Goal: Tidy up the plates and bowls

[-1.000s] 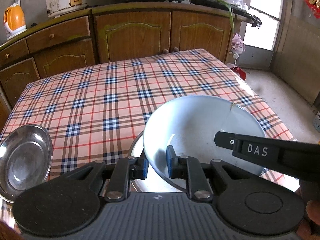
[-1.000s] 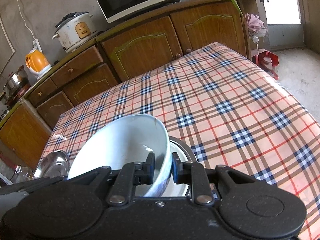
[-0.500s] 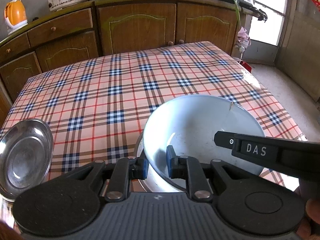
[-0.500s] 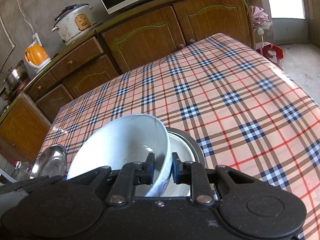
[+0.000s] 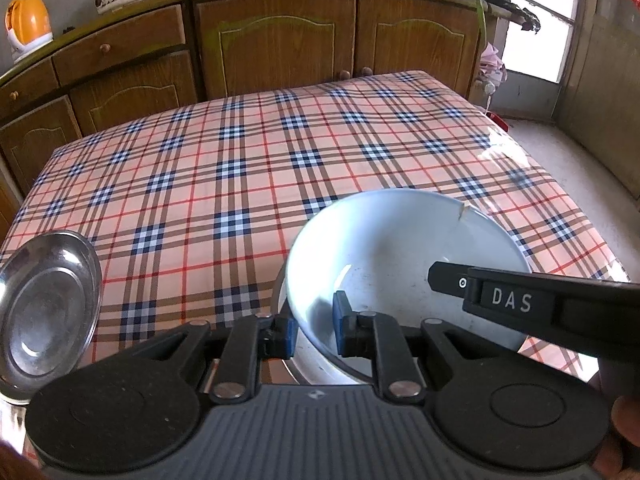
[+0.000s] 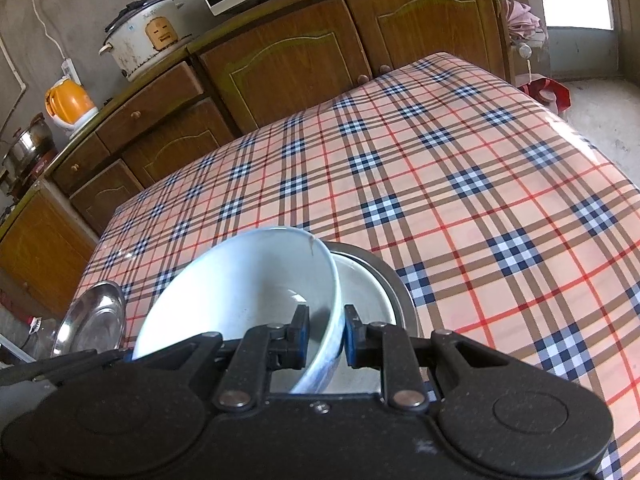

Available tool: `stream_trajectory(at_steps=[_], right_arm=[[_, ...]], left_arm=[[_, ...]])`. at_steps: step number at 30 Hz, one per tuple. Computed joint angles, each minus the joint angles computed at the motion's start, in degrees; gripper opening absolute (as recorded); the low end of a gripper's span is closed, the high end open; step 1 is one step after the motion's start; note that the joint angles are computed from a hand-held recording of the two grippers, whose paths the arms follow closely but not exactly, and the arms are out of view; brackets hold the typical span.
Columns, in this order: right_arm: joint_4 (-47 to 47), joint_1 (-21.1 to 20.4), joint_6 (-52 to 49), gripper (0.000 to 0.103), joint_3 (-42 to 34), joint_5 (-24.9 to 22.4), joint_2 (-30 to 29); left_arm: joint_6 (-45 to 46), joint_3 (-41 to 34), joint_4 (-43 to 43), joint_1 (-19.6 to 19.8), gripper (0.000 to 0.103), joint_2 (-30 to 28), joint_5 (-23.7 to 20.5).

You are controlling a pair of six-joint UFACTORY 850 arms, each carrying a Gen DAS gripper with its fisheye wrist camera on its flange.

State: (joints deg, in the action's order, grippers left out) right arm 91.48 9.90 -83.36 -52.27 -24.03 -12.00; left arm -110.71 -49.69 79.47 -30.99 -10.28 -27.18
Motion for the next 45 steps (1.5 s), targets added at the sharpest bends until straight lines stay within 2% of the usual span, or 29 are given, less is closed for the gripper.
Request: stream_trajectory(at_steps=[28,38,45], right_arm=[[-0.7,0.5,0.3,0.024,-1.0,1.1,-2.1],[1.5,0.3,-2.8,0.024,-0.6,1.2,-2.0],[-0.5,0.1,-1.4,0.028,-0.6,0.8,-1.8]], left_arm=[[0.3,-1.5,-0.8,0.4,0.018,-2.7,1.0],[-2.6,-1.1,2.3,0.3,0.020,-2.9,1.3],[-3.9,-0.7,3.6,0.7,0.022,-2.7,2.6]])
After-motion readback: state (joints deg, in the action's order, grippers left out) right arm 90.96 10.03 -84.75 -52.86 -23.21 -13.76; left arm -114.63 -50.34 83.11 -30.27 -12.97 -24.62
